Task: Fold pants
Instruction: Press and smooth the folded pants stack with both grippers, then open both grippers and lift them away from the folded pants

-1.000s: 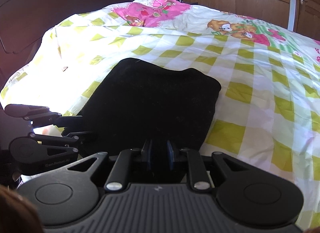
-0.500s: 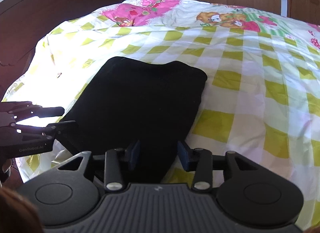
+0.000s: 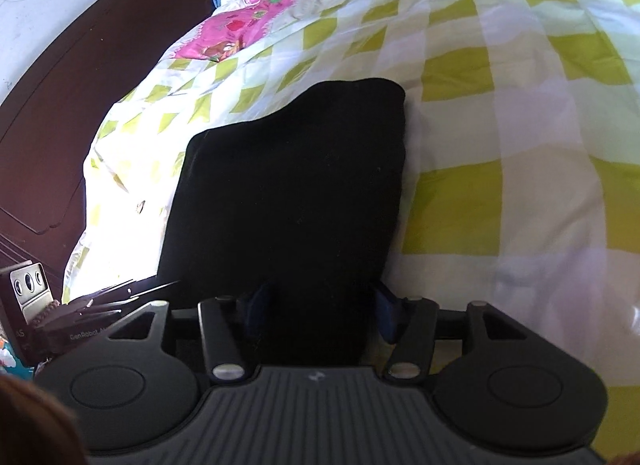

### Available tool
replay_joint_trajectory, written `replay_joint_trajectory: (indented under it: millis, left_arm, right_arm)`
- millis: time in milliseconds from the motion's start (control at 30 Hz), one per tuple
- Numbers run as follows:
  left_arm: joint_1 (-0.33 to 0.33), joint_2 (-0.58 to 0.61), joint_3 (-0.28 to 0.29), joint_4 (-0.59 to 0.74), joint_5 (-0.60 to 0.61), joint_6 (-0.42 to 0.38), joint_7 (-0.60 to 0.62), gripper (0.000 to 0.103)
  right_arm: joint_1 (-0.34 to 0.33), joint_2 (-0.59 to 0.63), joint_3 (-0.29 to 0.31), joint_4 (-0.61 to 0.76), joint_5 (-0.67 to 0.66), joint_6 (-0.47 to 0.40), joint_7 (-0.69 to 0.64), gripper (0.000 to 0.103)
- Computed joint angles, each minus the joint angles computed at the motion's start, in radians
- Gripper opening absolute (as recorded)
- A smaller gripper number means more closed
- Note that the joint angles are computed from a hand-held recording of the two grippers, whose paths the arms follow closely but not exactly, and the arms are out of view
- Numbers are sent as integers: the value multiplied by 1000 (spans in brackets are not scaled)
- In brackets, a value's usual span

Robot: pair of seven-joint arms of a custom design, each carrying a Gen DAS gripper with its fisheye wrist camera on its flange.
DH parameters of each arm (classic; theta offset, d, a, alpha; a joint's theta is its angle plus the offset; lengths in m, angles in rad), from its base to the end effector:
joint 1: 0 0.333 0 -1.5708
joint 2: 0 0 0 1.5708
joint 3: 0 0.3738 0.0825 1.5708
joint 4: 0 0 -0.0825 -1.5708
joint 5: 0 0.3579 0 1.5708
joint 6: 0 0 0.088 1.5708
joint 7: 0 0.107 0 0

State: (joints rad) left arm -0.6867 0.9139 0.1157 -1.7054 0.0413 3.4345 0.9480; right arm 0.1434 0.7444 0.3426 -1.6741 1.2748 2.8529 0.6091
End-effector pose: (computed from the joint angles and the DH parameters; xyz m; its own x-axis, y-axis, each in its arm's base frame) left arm 0.6032 -0.4200 0.2200 -0.2003 -0.9222 0.3308 -0.7545 -0.0702 -0.6526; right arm 0.6691 0.2429 0.2639 0.2474 -0.7711 -0.5867 -0.8923 0.0547 -0.4481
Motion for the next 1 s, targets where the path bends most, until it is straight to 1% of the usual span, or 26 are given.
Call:
replay_joint_trajectory:
  millis: [33,100,133,200,267,333,400,433,467,500,533,600,667,700,767,800,833,867,900,933,967,1000]
  left_arm:
    - [6,15,-5,30,3,-18,1,77]
    - [-15,40,25,77,5,-41,5,77]
    - [-12,49,27,101,8,-48,2,76]
    - [6,70,14,154,25,-61,-2,76]
    - [13,103,21,236,47,-98,0,75]
    - [27,143,18,329,72,-143,-6,75]
    - [37,177,15,404,94,-186,-25,76]
    - [36,187,21,428,103,-203,-39,76]
    - [26,188,37,436,109,-218,-57,78]
    - [2,182,73,430,114,-228,-80,78]
    - [-41,172,136,406,118,-225,-113,78]
    - [-144,153,275,352,121,-235,-183,77]
    - [-227,131,370,308,131,-295,-243,77]
    - [-265,125,409,292,140,-320,-270,77]
    - [-311,113,443,270,171,-349,-300,77]
    - [-334,108,461,257,185,-355,-319,77]
    - [-357,106,478,249,196,-362,-341,78]
    - [-374,103,486,247,205,-378,-361,80]
    - [-389,100,493,248,216,-404,-378,81]
    - [-402,97,498,250,230,-431,-389,82]
    - [-408,93,495,252,240,-450,-401,82]
    - [-409,82,484,244,248,-454,-412,82]
  right_arm:
    - [3,11,-3,16,-11,-10,5,56]
    - [20,27,-17,42,-39,0,35,43]
    - [30,33,-29,57,-68,-3,69,40]
    - [28,43,-28,84,-99,6,96,32]
    - [20,60,-25,124,-123,16,129,30]
    - [34,83,-42,172,-180,37,169,29]
    - [61,112,-86,230,-266,32,258,29]
    - [73,129,-116,266,-315,4,315,30]
    - [73,138,-127,286,-344,-16,354,31]
    - [70,143,-130,298,-368,-30,377,33]
    - [70,138,-130,292,-389,-17,383,33]
    - [64,106,-110,235,-404,65,363,34]
    - [42,62,-57,142,-392,202,307,34]
    - [20,45,-12,98,-389,271,262,34]
    - [-59,24,129,5,-401,422,152,34]
    - [-91,17,182,-34,-422,462,128,34]
    - [-118,10,223,-71,-444,479,115,34]
    - [-128,4,241,-97,-461,490,115,34]
    - [-121,-4,236,-117,-471,489,126,35]
    - [-93,-16,203,-130,-472,481,147,35]
    - [-54,-32,155,-143,-473,469,169,35]
    - [-37,-43,136,-160,-477,475,186,35]
